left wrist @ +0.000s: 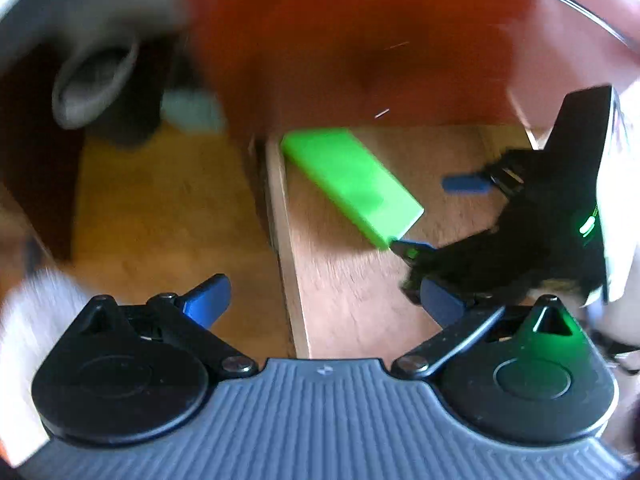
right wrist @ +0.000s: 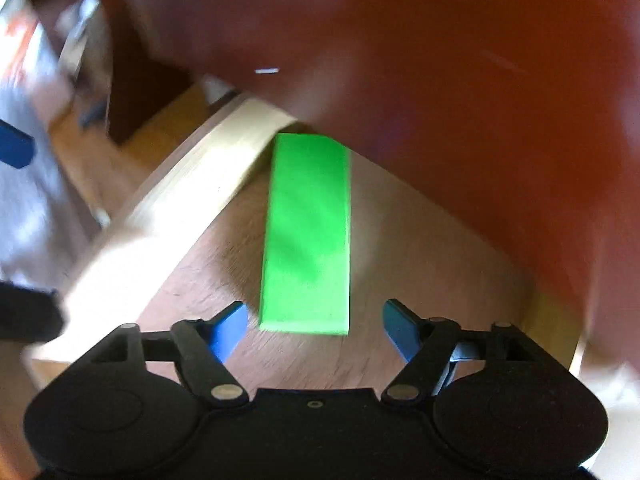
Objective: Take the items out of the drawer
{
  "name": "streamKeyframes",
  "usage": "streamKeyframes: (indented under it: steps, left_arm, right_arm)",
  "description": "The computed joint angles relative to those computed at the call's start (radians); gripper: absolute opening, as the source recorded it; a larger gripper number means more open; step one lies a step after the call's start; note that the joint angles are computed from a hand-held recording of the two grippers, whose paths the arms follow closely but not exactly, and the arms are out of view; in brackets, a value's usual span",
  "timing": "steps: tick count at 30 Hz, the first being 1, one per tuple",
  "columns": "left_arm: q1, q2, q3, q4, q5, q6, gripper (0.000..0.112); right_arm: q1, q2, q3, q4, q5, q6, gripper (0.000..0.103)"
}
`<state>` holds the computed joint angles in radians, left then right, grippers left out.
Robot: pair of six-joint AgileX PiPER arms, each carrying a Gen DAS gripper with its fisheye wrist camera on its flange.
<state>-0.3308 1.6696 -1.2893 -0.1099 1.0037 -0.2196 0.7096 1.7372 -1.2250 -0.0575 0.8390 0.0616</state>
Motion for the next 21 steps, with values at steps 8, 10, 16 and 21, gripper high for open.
streamKeyframes:
  steps: [8, 10, 16, 21]
  left_arm:
    - [0.041, 0.003, 0.012, 0.038, 0.064, -0.055, 0.103]
    - [0.048, 0.019, -0.004, 0.035, 0.062, -0.042, 0.103]
    - [0.02, 0.021, -0.013, 0.018, 0.092, -0.043, 0.103]
    - [-0.028, 0.04, -0.067, 0.009, 0.108, -0.078, 0.103]
  right_arm:
    - [-0.032, 0.202, -0.168, 0.055, 0.209, 0.095, 0.066]
    - [-0.038, 0.2, -0.175, 0.053, 0.276, 0.079, 0.066]
    - [-0.128, 0.036, 0.027, 0.087, 0.297, 0.049, 0.066]
    - [-0.234, -0.154, 0.152, 0.129, 0.308, 0.093, 0.069]
